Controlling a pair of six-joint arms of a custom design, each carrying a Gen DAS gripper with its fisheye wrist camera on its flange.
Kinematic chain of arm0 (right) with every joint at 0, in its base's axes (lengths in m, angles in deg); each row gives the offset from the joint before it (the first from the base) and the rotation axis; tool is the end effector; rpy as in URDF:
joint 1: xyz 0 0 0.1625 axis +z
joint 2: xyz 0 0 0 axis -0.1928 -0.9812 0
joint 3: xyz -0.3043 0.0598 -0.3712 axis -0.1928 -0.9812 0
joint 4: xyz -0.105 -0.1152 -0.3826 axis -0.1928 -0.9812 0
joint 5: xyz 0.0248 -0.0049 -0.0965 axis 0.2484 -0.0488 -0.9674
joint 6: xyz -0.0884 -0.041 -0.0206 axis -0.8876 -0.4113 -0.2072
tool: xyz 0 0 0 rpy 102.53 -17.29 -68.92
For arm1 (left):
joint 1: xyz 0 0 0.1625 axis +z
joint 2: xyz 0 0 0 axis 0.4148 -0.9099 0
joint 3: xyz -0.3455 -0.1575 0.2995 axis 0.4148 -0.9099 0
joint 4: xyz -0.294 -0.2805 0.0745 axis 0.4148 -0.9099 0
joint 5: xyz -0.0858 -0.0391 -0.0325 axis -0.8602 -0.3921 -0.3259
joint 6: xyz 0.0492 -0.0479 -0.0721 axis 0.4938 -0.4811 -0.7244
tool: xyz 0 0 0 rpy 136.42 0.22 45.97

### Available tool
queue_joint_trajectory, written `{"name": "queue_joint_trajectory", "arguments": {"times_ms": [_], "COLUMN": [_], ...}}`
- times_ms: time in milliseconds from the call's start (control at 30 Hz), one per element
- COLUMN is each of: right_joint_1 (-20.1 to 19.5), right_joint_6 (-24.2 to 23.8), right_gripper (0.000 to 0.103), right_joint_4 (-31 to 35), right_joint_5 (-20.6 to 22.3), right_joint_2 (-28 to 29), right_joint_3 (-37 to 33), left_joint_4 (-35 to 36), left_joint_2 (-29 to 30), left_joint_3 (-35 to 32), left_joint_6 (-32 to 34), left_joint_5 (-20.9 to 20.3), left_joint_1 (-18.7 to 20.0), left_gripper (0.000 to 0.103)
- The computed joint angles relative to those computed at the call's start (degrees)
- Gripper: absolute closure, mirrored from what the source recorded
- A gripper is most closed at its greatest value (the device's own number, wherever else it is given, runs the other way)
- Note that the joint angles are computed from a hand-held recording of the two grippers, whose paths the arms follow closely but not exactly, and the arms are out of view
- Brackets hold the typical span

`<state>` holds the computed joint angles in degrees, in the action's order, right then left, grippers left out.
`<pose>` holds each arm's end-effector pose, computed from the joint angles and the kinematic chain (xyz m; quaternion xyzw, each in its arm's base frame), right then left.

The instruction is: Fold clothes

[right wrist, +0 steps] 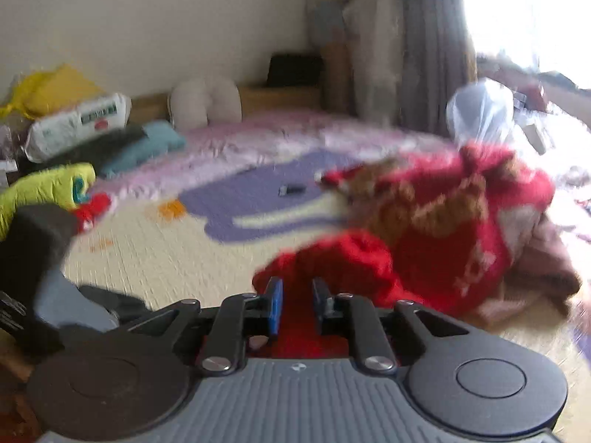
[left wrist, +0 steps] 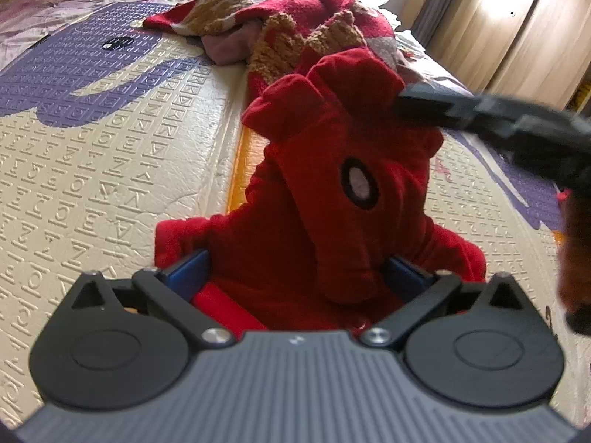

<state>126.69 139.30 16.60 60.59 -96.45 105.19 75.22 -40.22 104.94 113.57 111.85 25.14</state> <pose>0.2372 -0.2861 -0.0123 0.3408 -0.8210 0.4011 0.2214 -0.0351 -0.3196 0.2034 0.2475 0.9220 -0.2556 0.1526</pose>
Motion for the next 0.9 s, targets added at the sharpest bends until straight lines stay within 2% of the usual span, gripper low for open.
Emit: {"name": "queue_joint_trajectory", "arguments": {"times_ms": [33,167,300,433,533,600,733,800,900], "right_joint_1": [0.5,0.9,-2.4,-5.5,-5.7,-5.3,-5.7,-6.2,-6.6], "right_joint_6": [-0.4,-0.7,3.1,3.3,2.1,1.4,1.5,1.5,1.5], "right_gripper": [0.085,0.085,0.082,0.083,0.083,0.083,0.083,0.083,0.083], "right_joint_4": [-0.8,-0.2,4.6,1.2,2.7,3.1,1.5,0.6,0.1], "right_joint_5": [0.2,5.5,7.7,3.5,3.0,3.4,2.6,1.8,0.8], "right_joint_2": [-0.7,0.7,5.2,5.9,5.1,5.0,5.1,5.1,4.7], "right_joint_3": [0.4,-2.0,-5.5,-4.0,-4.0,-4.1,-3.3,-2.7,-2.1], "left_joint_4": [-0.1,-0.2,-0.1,1.9,3.6,4.2,4.3,3.2,0.4], "left_joint_2": [0.0,0.0,-0.1,-1.2,-3.5,-5.6,-10.1,-12.1,-13.2], "left_joint_3": [0.1,0.3,0.4,-0.1,-0.6,-0.3,0.3,0.4,0.4], "left_joint_6": [0.0,0.2,0.4,0.2,0.7,1.6,3.4,4.8,7.4], "left_joint_5": [-0.1,-0.3,-0.6,-0.2,0.6,-0.4,-1.0,1.6,10.3], "left_joint_1": [-0.1,-0.3,-0.6,-1.0,-1.3,-2.3,-4.0,-3.2,0.4], "left_gripper": [0.000,0.000,0.000,0.000,0.000,0.000,0.000,0.000,0.000]}}
